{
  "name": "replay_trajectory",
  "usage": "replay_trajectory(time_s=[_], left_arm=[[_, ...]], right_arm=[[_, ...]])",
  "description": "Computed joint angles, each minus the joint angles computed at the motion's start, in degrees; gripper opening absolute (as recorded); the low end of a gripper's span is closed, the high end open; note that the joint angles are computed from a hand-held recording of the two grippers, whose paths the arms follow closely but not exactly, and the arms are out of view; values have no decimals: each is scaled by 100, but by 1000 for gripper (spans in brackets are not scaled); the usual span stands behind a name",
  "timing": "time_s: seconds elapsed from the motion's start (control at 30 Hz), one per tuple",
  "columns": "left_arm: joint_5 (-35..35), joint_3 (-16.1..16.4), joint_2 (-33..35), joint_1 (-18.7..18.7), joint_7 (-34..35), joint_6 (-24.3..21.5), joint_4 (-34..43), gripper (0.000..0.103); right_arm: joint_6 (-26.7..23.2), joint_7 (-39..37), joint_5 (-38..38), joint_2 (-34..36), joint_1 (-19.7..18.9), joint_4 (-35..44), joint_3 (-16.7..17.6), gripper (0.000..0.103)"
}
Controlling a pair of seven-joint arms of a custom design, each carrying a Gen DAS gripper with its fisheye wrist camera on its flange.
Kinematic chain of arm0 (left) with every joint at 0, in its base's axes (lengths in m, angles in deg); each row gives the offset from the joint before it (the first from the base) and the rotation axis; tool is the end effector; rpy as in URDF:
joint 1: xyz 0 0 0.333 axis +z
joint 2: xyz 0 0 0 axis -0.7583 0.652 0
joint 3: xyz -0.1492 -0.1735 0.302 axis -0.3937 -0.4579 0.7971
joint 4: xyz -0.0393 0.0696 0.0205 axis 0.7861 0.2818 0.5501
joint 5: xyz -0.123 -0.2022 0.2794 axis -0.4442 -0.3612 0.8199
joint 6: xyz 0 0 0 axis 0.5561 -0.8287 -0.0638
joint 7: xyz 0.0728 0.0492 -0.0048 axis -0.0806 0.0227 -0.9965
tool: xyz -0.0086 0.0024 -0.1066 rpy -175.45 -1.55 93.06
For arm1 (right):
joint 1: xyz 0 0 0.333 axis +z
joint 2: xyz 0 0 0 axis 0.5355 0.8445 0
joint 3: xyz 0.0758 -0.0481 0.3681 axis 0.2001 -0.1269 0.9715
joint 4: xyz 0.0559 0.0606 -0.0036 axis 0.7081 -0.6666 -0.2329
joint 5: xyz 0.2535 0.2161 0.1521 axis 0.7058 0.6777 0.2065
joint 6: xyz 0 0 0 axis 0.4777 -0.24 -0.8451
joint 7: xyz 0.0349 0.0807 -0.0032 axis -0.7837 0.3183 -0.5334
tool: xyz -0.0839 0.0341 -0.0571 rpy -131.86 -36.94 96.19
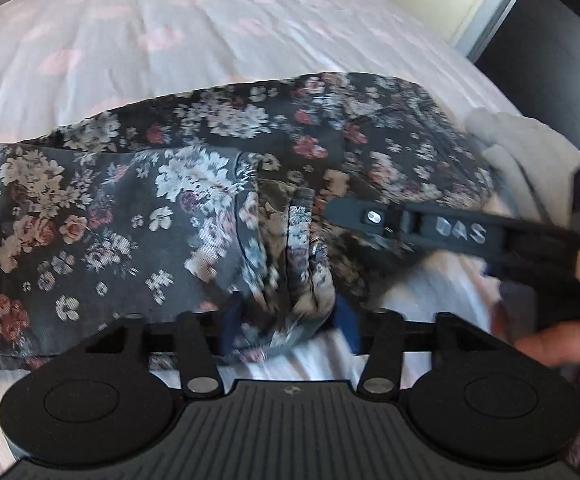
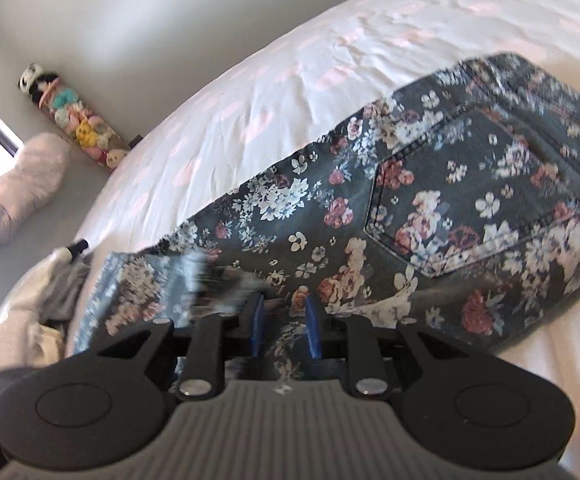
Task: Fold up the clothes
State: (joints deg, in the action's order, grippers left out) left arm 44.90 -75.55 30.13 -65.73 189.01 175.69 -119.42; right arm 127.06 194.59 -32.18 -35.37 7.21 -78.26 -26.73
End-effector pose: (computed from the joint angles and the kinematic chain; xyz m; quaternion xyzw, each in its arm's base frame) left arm 0.4511 -0.2317 0.5471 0.3780 -0.8830 0.2776 0.0166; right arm 0.3693 0.2030 0.4990 -0.3914 0.8035 -0.1318 0.4287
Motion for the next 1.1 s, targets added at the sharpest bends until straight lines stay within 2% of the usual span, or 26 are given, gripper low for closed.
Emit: replay_trajectory(time_s=[0.07, 0.17, 0.23, 0.33, 0.4, 0.43, 0.47, 0.57, 0.6, 0.77, 0.87, 1.0, 1.1], left_arm=[[92, 31, -156, 19, 186, 59, -118, 54], [530, -35, -252, 8, 65, 594, -357, 54], [731, -23, -245, -35, -64, 741, -416, 54], [571, 36, -192, -172, 81, 864, -446, 54], [605, -20, -145, -237, 87, 1154, -519, 53], [684, -48, -100, -250, 14, 1253, -523, 47], [778, -72, -49, -254, -92, 1313, -507, 31], [695, -45, 64, -263, -217, 1283, -422, 13], [562, -26, 54, -271, -146, 1281, -423, 10], [-172, 114, -181, -322, 245, 1216, -422, 9], [-698, 248, -345, -411, 678, 971, -320, 9], [-504, 112, -316, -423, 772, 962, -301, 9], [-313, 65, -121, -379, 500, 714, -246, 9]], right_arm=[[222, 70, 113, 124, 159, -57, -107, 28], [490, 32, 379, 324, 427, -101, -261, 34], [527, -62, 504, 417, 597, -88, -347, 37], [735, -242, 628, 637, 852, -75, -505, 38], [788, -404, 712, 772, 892, -27, -506, 37], [787, -489, 767, 823, 890, 0, -487, 35], [802, -573, 820, 878, 893, 20, -472, 33], [853, -822, 1015, 1016, 892, 58, -414, 24], [869, -887, 1084, 1050, 914, 63, -419, 24], [925, -1160, 1415, 1137, 1155, 85, -576, 20], [926, -1302, 1628, 1148, 1323, 95, -684, 20], [971, -1455, 1831, 1200, 1646, 98, -953, 20], [1033, -1499, 1932, 1232, 1968, 71, -1250, 20]])
